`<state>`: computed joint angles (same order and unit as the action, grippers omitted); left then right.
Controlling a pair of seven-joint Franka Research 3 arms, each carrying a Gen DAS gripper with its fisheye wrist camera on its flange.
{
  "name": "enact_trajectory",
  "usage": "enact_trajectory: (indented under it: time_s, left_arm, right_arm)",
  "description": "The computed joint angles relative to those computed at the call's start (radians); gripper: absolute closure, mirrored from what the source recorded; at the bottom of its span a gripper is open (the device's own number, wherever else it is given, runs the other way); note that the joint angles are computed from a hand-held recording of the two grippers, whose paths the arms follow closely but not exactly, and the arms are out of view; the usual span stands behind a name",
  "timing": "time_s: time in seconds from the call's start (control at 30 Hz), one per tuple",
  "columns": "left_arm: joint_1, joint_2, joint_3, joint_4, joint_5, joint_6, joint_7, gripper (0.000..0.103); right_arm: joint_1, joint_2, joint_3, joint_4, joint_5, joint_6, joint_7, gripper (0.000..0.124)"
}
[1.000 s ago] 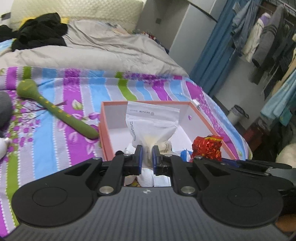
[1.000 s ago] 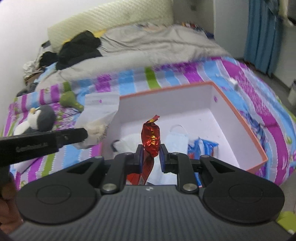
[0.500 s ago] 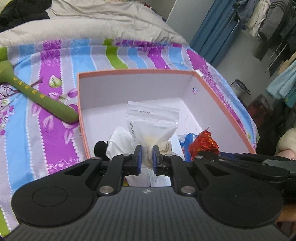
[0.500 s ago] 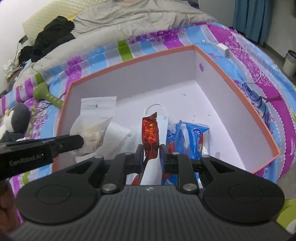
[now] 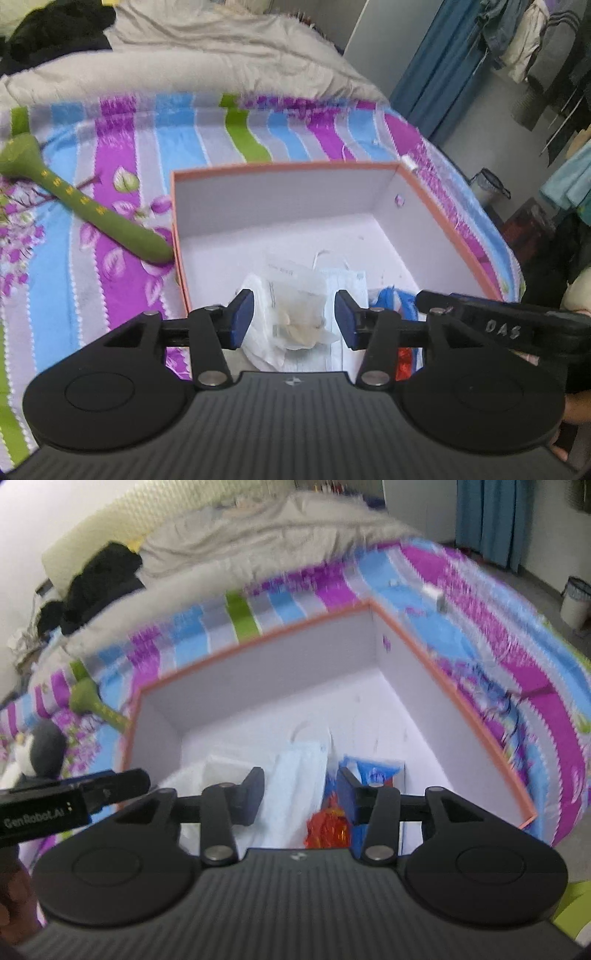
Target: Organize soft objects
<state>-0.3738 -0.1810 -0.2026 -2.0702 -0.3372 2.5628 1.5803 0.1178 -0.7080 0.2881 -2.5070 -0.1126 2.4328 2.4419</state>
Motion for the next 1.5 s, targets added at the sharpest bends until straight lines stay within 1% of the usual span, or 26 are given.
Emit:
enact_trajectory:
  time_s: [0.07,0.23,0.5,0.53,0.57,0.73,0.83,0.9,1.07,1.17,1.3,1.5]
  left_arm:
    - [-0.001,-0.033,0.006,-0.005,-0.005,-0.004,0.011,0.048]
    - [-0.023,-0.138,0.033,-0.041,-0.027,-0.005,0.042,0.047]
    - [-0.087,-0.338,0.086,-0.14,-0.03,-0.019,0.072,0.047]
    - [-0.095,-0.368,0.093,-0.156,-0.028,-0.023,0.073,0.046]
    - [-0.105,-0.399,0.101,-0.174,-0.029,-0.024,0.075,0.042]
    - [-0.149,-0.549,0.125,-0.258,-0.016,-0.028,0.059,0.038]
    - [-0.168,-0.629,0.126,-0.306,0.01,-0.031,0.048,0.037]
    - [-0.169,-0.679,0.12,-0.333,0.034,-0.043,0.023,0.037]
    - [-0.193,-0.792,0.128,-0.397,0.076,-0.068,-0.01,0.032]
    - [-0.202,-0.857,0.13,-0.429,0.096,-0.085,-0.037,0.032]
    - [-0.211,-0.925,0.138,-0.462,0.113,-0.099,-0.07,0.029]
    - [-0.218,-0.974,0.146,-0.493,0.146,-0.12,-0.082,0.028]
  right_arm:
    - [-0.004,-0.029,0.005,0.01,-0.013,0.001,0.0,0.078]
    - [-0.013,-0.107,0.038,0.039,-0.034,-0.027,0.005,0.078]
    - [-0.007,-0.233,0.115,0.076,-0.037,-0.117,0.049,0.078]
    - [-0.004,-0.25,0.125,0.079,-0.037,-0.129,0.055,0.078]
    - [-0.001,-0.266,0.134,0.082,-0.038,-0.14,0.06,0.078]
    - [0.023,-0.343,0.182,0.1,-0.028,-0.214,0.08,0.078]
    - [0.031,-0.375,0.207,0.111,-0.017,-0.258,0.097,0.078]
    - [0.034,-0.39,0.223,0.116,-0.015,-0.271,0.105,0.078]
    - [0.053,-0.417,0.261,0.127,-0.01,-0.317,0.11,0.078]
    - [0.06,-0.44,0.283,0.128,-0.003,-0.343,0.127,0.078]
    - [0.068,-0.465,0.306,0.115,0.011,-0.346,0.163,0.078]
    - [0.086,-0.48,0.34,0.098,0.019,-0.34,0.194,0.078]
